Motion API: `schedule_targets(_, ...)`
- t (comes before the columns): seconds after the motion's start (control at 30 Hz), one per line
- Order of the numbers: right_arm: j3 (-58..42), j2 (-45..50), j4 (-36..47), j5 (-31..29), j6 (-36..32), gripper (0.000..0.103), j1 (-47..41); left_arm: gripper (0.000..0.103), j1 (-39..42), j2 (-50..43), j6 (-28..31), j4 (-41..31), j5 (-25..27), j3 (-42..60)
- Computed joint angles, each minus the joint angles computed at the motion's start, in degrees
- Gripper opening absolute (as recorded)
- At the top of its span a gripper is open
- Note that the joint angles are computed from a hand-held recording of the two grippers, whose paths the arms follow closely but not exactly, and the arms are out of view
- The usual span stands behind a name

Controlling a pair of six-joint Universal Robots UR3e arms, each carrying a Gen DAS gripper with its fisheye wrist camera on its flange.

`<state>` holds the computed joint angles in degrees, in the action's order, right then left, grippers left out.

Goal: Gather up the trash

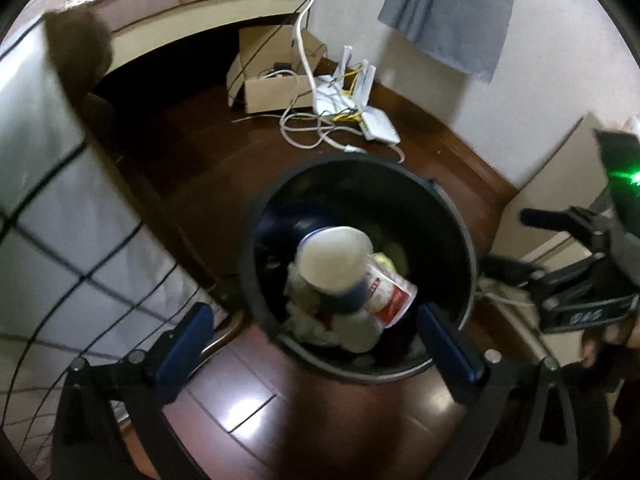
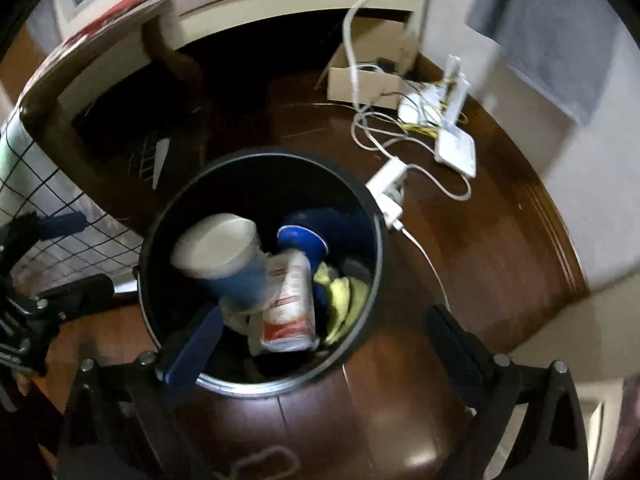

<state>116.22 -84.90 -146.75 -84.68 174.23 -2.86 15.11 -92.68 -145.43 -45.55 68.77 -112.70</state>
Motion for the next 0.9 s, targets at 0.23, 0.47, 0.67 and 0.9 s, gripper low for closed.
schedule_targets(0.23,5.5,-3.9,-3.6,-2.6,5.5,0.102,0.5,0.102,2.6,3.6,-1.1,3.6,2.3,-4.7)
schedule_targets(0.47,4.7,-5.7,-2.4,-4.8,8.2,0.102,3.8,0.102,6.2,8.1,-0.8,2.6,0.0,-7.6)
schedule_targets(0.67,1.6,-7.1,-0.4,-7.3,11.4,0.102,9.4,0.102,10.9,16.2,2.2,-3.8,-4.0,-8.8)
schedule_targets(0.9,-3.4,-10.3,4.3,-11.5,18.0,0.102,16.5,0.102,18.8,26.6,7.3,-14.9,-8.9,-7.5)
